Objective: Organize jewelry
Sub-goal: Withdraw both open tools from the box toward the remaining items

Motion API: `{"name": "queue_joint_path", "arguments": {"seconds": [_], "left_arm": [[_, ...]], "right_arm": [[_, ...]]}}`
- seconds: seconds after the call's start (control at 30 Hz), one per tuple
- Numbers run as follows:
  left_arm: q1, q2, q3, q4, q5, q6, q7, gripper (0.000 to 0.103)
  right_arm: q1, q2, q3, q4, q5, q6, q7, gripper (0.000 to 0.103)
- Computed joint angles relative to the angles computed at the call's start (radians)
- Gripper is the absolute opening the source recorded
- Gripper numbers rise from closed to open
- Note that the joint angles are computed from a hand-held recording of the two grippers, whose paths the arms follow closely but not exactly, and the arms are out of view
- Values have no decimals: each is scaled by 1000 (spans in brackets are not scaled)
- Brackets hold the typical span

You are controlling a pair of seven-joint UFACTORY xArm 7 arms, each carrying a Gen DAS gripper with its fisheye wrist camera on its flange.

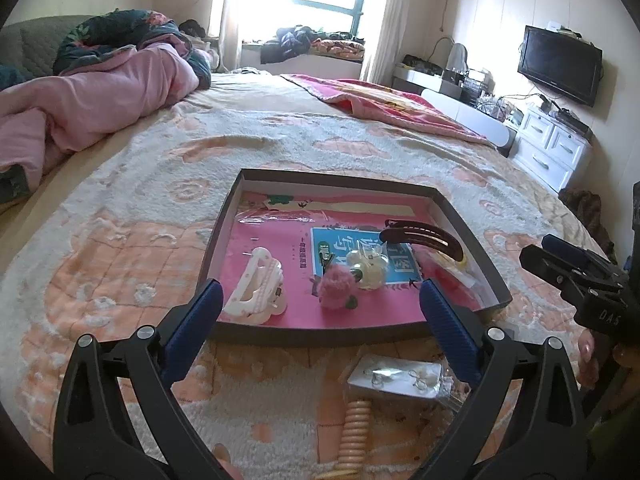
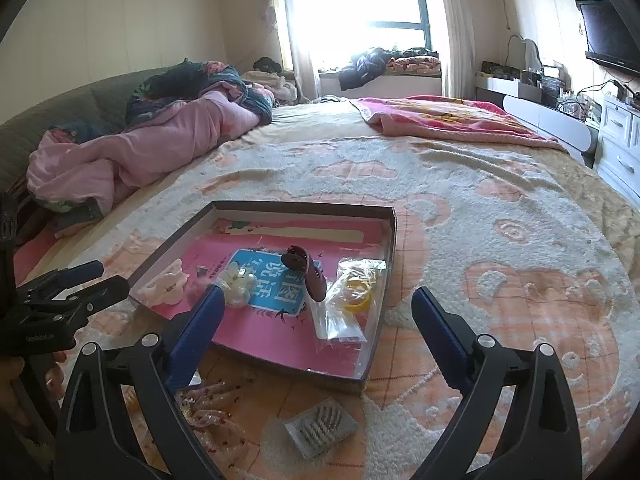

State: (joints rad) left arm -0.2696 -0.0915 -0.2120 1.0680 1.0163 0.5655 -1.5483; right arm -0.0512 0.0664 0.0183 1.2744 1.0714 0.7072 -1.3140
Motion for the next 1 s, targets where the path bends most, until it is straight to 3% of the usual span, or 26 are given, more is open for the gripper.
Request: {"name": "queue_joint_path", "arguments": {"seconds": [0.43,1.0], "left_arm": [[2,-80,-41,-65,40,55,-71,90],[16,-158,-96,-152,-40,105,-53,90]], "right_arm": [[11,-89,-34,-74,23,37,-70,92],[54,-191,-80,-195,-6,92,-128,92]]}}
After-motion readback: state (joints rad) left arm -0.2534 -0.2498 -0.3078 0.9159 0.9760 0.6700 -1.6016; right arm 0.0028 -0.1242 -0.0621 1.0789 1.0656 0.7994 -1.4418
